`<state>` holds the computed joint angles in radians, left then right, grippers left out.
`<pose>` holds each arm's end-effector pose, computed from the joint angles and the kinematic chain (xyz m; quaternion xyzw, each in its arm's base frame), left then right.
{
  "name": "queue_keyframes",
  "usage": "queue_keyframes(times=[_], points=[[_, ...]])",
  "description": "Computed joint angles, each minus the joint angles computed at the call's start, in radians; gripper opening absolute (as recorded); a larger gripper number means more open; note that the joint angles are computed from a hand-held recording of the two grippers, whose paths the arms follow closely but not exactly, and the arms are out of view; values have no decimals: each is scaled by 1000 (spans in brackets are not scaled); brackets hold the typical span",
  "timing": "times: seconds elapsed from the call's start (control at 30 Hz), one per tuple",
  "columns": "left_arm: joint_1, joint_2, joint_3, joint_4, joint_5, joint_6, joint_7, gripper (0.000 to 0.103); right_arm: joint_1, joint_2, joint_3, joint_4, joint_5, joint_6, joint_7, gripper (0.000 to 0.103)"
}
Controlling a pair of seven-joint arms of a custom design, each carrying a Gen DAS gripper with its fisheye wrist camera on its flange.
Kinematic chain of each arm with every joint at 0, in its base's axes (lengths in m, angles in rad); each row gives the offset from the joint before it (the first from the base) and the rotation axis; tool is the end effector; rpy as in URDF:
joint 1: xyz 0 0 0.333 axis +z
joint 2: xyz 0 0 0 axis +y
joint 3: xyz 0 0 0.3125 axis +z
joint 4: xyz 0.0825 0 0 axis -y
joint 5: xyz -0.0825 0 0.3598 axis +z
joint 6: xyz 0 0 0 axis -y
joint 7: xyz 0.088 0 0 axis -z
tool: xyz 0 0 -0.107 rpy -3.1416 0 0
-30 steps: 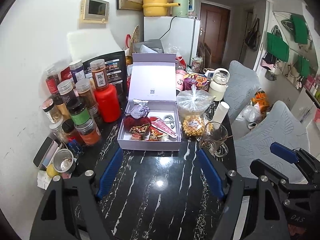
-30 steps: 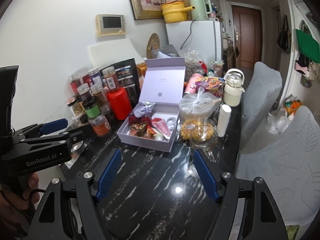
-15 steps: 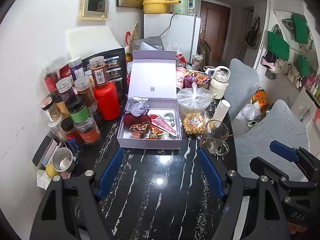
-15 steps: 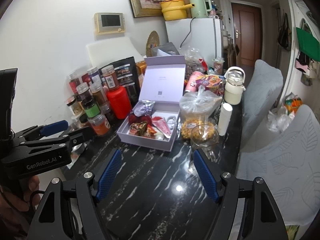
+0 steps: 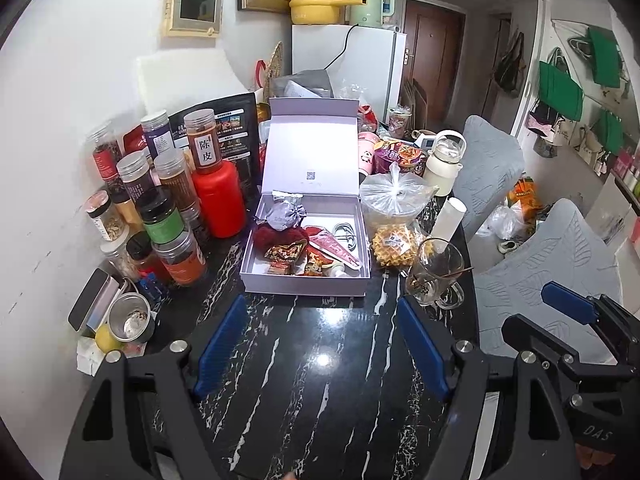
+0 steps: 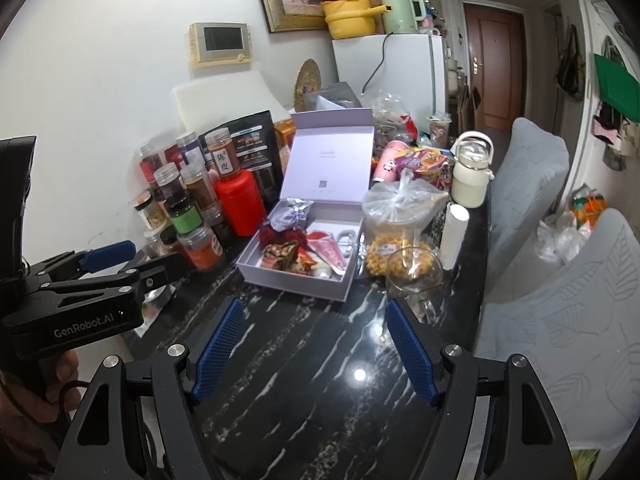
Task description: Organize soft objects
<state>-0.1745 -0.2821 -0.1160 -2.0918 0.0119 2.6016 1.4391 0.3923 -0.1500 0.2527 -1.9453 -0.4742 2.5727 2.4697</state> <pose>0.4767 -0.1507 0.6375 -0.5929 0.7072 -0.3118 0.2262 0.4234 0.3402 0.6353 -0.6605 0.6229 -0.2139 0.3605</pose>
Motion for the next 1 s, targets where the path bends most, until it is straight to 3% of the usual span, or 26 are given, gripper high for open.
queue_keyframes(times=[1.0], points=[[9, -5, -3, -6, 19, -13, -20, 78, 14, 10, -7, 9, 1, -14, -5, 75]])
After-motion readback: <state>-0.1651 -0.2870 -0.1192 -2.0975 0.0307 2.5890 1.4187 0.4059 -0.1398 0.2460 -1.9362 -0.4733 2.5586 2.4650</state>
